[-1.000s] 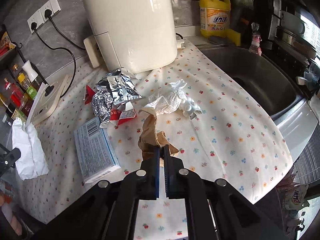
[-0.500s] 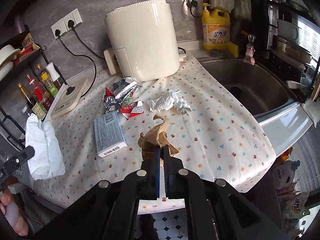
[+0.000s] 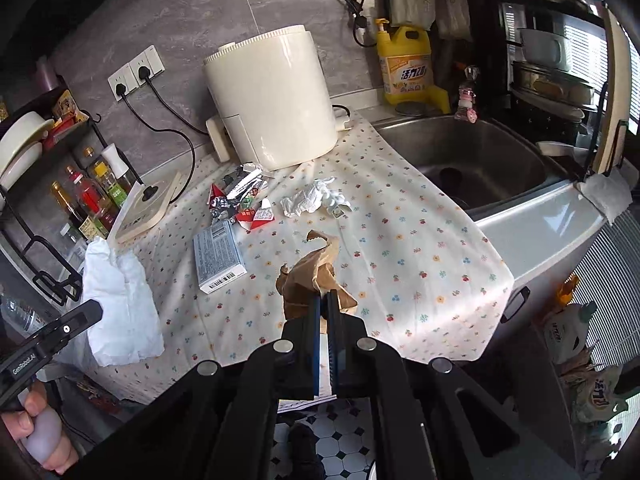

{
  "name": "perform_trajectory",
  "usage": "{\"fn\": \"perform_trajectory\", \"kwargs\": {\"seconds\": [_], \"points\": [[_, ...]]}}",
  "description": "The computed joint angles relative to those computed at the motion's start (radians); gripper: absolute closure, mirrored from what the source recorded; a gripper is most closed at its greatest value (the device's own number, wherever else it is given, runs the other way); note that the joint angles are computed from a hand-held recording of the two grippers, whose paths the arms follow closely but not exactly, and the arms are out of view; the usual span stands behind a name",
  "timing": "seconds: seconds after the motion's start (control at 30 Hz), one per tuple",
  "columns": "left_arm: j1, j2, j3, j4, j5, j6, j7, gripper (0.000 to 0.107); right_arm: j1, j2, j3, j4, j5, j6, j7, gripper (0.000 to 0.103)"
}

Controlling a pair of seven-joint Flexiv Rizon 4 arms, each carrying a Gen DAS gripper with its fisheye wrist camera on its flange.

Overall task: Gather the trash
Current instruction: 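Carry tissue and paper scrap over the white bin and release both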

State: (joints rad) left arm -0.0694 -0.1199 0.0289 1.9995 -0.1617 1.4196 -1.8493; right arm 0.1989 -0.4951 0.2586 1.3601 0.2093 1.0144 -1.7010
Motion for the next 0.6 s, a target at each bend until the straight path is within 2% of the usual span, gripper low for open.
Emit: {"fn": "perform_trajectory", "kwargs": {"seconds": [0.37,0.6], "points": [[-0.045,-0.107,-0.119,-0.054,-0.155,-0.015,0.159,0.104,-0.098,0.118,-0.035,0.192,0.06,0.003,0.002,0.099],[-0.097,-0.182,-0.156,-0.099,-0.189,-0.052,0.193,0.104,-0.15,0.158,-0.054,0.286,0.101,-0.024,-0.014,0.098]]}}
